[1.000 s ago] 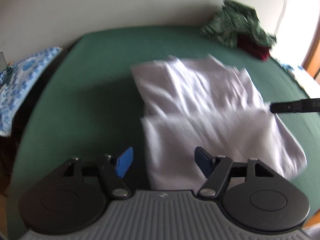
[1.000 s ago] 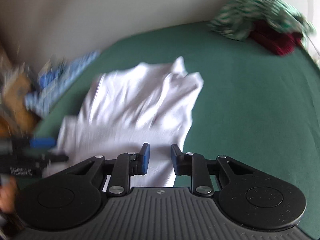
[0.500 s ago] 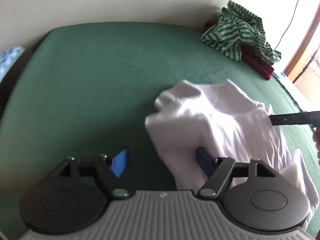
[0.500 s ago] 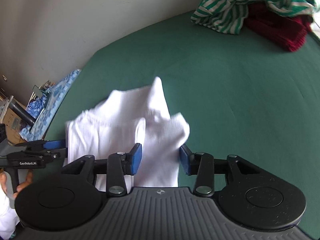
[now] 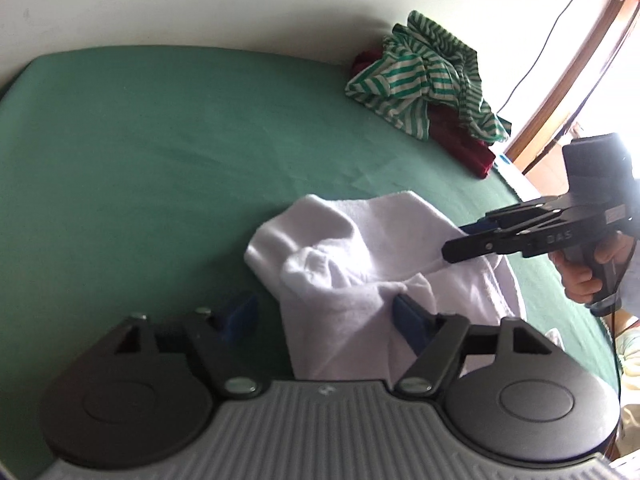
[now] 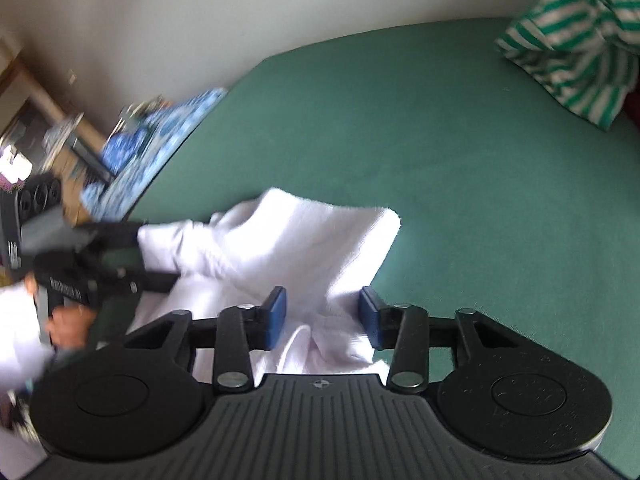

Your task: Fold clothes

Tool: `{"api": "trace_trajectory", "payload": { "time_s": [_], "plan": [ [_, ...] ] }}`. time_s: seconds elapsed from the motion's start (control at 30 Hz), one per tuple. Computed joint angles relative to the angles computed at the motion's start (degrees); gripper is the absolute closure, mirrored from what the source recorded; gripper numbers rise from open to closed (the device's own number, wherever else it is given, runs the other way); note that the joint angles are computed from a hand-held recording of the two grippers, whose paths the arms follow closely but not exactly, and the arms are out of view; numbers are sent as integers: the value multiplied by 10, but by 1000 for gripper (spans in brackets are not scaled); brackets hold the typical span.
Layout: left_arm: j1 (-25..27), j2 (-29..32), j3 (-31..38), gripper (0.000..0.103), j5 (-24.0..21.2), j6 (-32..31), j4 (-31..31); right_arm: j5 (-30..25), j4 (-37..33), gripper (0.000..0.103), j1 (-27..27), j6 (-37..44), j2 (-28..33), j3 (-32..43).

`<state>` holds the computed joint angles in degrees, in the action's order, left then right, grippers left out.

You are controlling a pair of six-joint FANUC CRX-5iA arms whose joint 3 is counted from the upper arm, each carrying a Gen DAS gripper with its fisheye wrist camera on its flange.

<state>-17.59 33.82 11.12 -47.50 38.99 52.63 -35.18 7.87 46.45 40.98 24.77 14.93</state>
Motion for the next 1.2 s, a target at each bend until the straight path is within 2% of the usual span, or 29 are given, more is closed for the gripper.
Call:
{"api": "trace_trajectory", "payload": {
  "time_s": [0.07,0.17,0.2,0.23,0.27,0.3,0.37,0.47,0.67,0.8,0.9,1.0,1.13,1.2],
  "plan": [
    [2,10,16,28,-21,16,2,-5,-31,85,-10,14,-1,7],
    [5,27,45,43,-55,28,-3,-9,-68,90,-18,42,1,18],
    [5,28,52,56,-57,31,-12,-7,-73,90,-19,51,1,18],
    [4,28,58,64,-56,37,-24,-3,-74,91,-19,58,1,17],
    [4,31,69,90,-60,49,-37,-2,-76,91,-20,63,1,18],
    [4,33,77,97,-63,59,-43,-1,-80,91,-21,67,1,18],
    [5,32,83,97,-66,72,-48,4,-76,92,-21,64,-4,13],
    [2,1,54,98,-42,58,-54,33,-48,92,-14,42,-21,-13],
    [-2,-107,-59,99,3,-32,1,103,29,92,16,-11,-87,-87],
    [2,-183,-141,99,4,-91,24,128,59,92,46,-34,-141,-137],
    [13,-223,-181,99,-16,-100,8,118,46,92,72,-15,-174,-158],
    [22,-253,-211,98,-47,-98,-33,81,20,92,101,16,-192,-163],
    [19,-273,-232,97,-78,-81,-108,14,-27,95,131,68,-191,-150],
    [16,-281,-239,96,-74,-77,-128,-12,-30,94,143,69,-182,-146]
  ]
}}
